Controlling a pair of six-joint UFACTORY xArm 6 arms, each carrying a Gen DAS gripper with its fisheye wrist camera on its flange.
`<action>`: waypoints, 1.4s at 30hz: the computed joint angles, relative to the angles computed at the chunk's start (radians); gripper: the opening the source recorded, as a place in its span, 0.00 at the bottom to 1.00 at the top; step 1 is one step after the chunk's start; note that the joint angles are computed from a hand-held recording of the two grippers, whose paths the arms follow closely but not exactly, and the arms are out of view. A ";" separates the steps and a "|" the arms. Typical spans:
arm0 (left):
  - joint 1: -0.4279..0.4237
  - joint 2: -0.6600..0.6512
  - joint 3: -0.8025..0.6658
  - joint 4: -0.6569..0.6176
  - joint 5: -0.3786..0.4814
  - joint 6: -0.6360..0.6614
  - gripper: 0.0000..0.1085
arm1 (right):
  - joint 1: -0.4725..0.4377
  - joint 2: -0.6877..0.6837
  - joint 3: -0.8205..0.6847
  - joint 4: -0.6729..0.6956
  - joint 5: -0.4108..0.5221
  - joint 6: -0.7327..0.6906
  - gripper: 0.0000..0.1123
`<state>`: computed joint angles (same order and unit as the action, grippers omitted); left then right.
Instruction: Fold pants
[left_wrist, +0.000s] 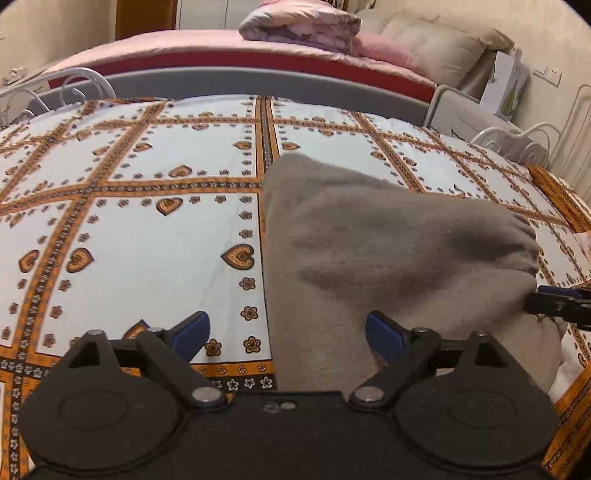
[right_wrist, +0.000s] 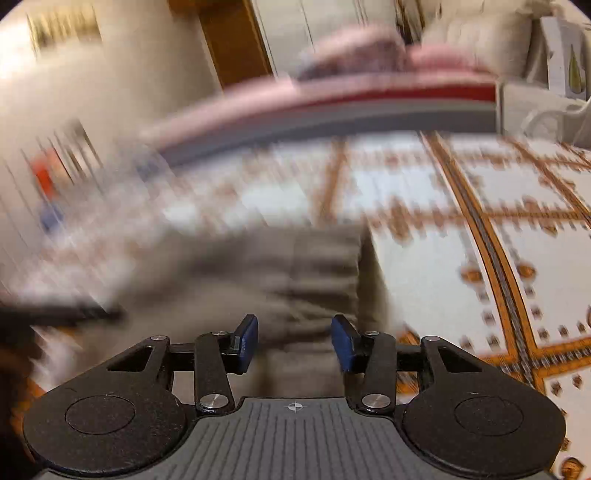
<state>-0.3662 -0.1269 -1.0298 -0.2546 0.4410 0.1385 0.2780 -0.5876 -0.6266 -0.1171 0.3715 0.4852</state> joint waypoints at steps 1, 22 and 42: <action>0.004 0.003 -0.005 -0.011 0.000 0.011 0.80 | -0.008 0.009 0.003 -0.020 0.010 0.012 0.40; 0.028 0.166 -0.184 -0.082 -0.042 0.052 0.75 | -0.107 0.195 -0.141 0.187 -0.104 -0.121 0.70; 0.078 -0.129 0.078 -0.128 0.051 0.149 0.87 | -0.186 -0.158 0.013 0.670 0.202 -0.460 0.83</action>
